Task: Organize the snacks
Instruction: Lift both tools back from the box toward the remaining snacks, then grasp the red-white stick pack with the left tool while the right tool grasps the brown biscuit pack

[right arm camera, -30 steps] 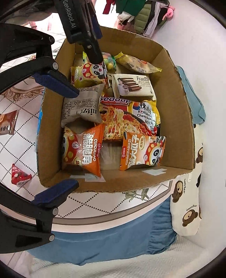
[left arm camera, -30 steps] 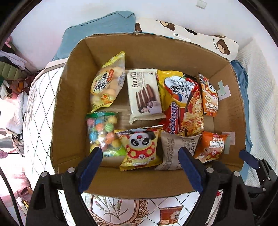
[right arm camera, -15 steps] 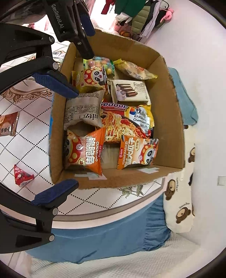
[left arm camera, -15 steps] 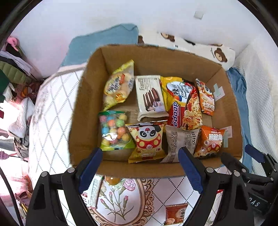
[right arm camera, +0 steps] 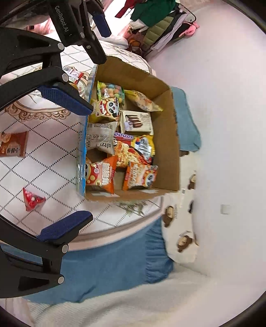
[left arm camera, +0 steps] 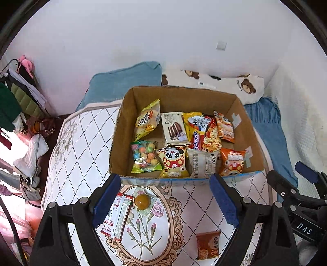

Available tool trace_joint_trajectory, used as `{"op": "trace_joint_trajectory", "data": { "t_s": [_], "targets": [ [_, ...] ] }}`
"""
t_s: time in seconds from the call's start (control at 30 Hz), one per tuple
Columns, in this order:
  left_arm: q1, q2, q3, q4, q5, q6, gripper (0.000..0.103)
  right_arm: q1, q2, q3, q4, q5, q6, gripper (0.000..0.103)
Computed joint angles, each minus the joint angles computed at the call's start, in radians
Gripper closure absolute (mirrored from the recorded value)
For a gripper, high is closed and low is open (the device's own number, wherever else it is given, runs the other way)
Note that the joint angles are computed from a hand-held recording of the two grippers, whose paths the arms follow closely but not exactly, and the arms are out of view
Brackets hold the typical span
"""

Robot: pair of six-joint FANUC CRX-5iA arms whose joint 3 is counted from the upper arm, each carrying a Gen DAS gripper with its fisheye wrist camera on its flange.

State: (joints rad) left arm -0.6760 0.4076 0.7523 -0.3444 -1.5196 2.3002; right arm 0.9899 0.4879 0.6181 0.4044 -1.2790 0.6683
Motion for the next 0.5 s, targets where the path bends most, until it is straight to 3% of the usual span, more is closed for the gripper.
{"op": "trace_joint_trajectory", "data": {
  "t_s": [0.3,0.5],
  "targets": [
    [-0.061,-0.073,-0.044,-0.073,0.023,0.055,0.014,0.068,-0.123,-0.144,0.133,0.06,-0.113,0.007],
    [-0.073,-0.122,-0.121,-0.08,0.035,0.107,0.014,0.073,-0.171,-0.182,0.055,0.085,-0.133,0.006]
  ]
}}
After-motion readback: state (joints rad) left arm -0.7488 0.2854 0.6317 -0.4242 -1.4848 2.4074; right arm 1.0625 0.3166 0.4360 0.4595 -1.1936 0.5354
